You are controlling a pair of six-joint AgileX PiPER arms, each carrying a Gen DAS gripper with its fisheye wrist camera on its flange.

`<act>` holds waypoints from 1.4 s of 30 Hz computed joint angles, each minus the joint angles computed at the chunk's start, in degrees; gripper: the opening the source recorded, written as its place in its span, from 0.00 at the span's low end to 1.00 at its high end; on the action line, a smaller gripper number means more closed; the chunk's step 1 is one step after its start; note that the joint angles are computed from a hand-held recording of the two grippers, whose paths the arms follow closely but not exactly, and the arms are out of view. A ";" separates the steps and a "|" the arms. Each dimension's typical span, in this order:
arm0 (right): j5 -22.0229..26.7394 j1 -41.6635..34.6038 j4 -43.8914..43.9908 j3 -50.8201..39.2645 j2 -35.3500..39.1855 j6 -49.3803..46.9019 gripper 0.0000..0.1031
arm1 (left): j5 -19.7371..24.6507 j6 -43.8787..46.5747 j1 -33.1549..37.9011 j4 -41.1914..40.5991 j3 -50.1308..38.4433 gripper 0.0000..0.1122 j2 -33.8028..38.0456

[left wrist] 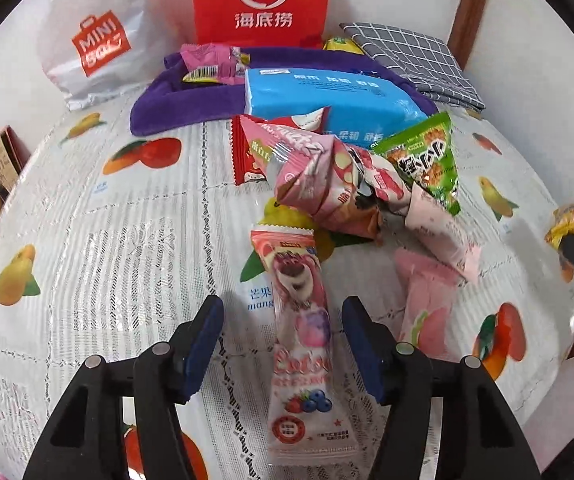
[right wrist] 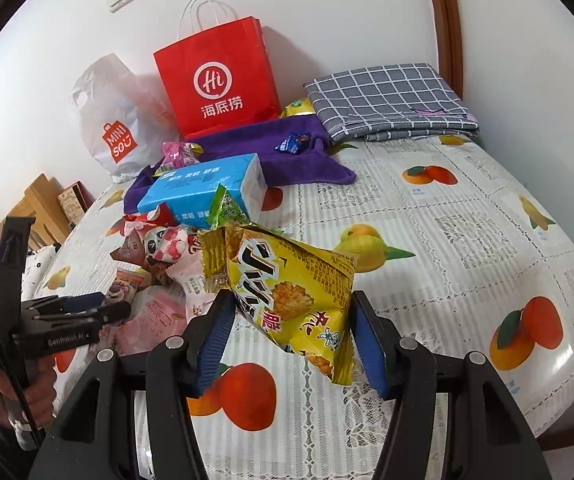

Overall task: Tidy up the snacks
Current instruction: 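Grasp and lift the pink Lotso-bear packet with the left tool while the right holds the chips, then carry the Lotso packet and yellow chip bag with both tools toward the purple towel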

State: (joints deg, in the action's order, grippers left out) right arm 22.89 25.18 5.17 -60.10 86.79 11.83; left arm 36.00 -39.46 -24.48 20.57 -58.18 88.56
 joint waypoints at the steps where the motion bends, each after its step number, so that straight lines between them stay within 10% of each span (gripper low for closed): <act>1: 0.01 0.23 -0.43 -0.07 0.04 0.37 0.56 | -0.11 -2.35 -0.93 2.60 0.47 0.53 0.06; 4: 0.26 0.85 -1.98 -0.22 0.12 1.65 0.56 | 0.13 -7.35 -3.14 8.61 1.52 0.21 -0.34; 6: 0.70 1.28 -2.79 -0.70 0.39 2.46 0.56 | -0.44 -3.44 -1.96 4.85 1.46 0.18 -0.95; 21: 7.27 7.80 -8.35 -9.31 1.48 7.34 0.56 | 3.85 3.78 1.44 -2.79 -0.67 0.17 -9.29; 42: 18.25 3.94 -3.38 -32.27 14.08 3.12 0.56 | 8.47 17.31 5.83 -11.55 -20.42 0.17 -0.23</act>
State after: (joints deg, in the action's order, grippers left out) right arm 41.13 29.12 1.79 -92.37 100.87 14.95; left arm 44.48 -22.15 -18.66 9.02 -78.61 88.32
